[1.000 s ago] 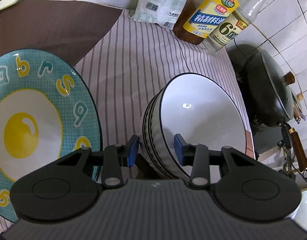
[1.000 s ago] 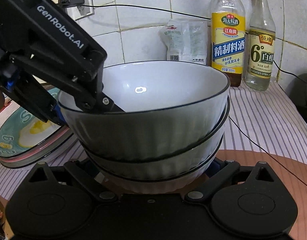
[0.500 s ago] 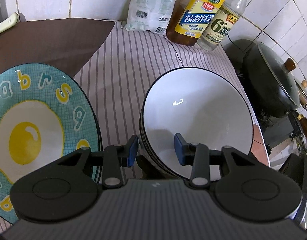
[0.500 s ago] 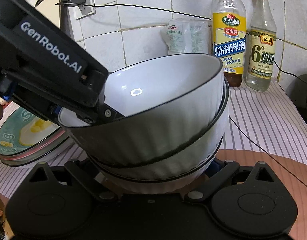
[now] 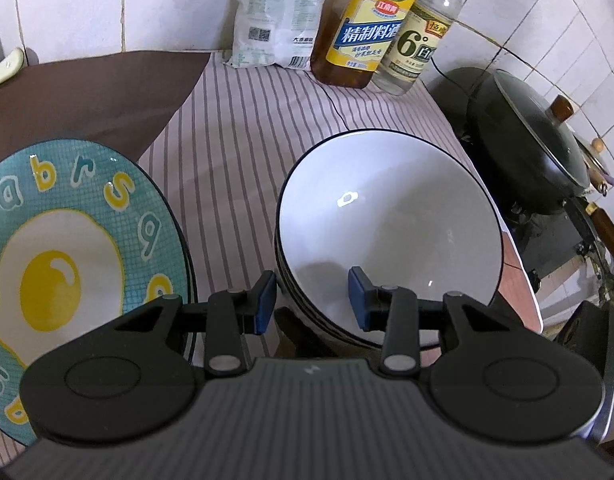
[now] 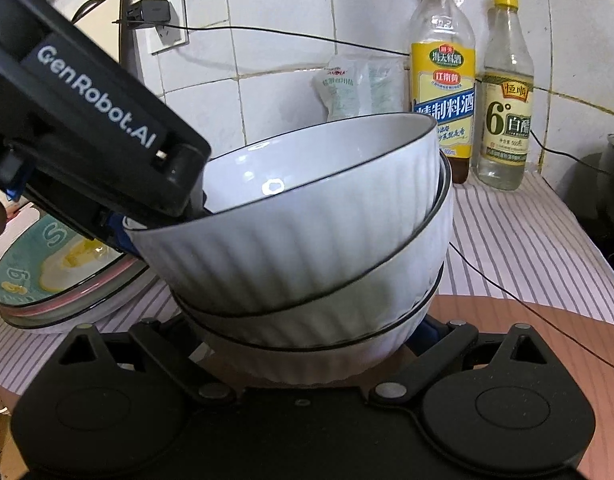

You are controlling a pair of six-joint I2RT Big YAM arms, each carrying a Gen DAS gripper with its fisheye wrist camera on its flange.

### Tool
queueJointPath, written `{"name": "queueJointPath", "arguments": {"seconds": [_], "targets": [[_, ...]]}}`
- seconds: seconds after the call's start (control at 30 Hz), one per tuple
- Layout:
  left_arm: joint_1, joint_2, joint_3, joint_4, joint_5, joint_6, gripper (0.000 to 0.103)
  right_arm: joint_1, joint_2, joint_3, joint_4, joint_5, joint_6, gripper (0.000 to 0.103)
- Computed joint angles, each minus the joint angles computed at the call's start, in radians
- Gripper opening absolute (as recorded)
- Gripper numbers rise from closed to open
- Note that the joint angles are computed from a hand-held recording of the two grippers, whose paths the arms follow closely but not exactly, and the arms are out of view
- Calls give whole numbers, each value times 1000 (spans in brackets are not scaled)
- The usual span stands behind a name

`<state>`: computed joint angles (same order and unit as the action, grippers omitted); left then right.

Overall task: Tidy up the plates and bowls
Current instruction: 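Carry the three-bowl stack with both grippers onto the blue egg plate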

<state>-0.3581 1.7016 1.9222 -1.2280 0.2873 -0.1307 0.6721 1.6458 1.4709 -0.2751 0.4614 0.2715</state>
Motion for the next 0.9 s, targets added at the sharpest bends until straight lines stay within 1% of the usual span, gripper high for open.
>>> {"name": "queueJointPath", "arguments": {"seconds": [0.1, 0.2, 0.4, 0.53, 0.73, 0.9], "targets": [[3, -16, -9, 4, 2, 11, 37, 9, -1, -3, 22, 23, -3, 100], [12, -26, -1, -8, 12, 24, 37, 23, -7, 0, 27, 41, 3, 100], [37, -69, -4, -24, 33, 55, 37, 52, -17, 26, 30, 72, -41, 100], [64, -107, -11, -27, 38, 72, 37, 74, -7, 67, 33, 85, -75, 100], [119, -144, 10, -59, 22, 81, 37, 102, 40, 173, 12, 61, -121, 100], [180, -158, 21, -87, 23, 100, 37, 119, 104, 283, -26, 22, -151, 100]]}}
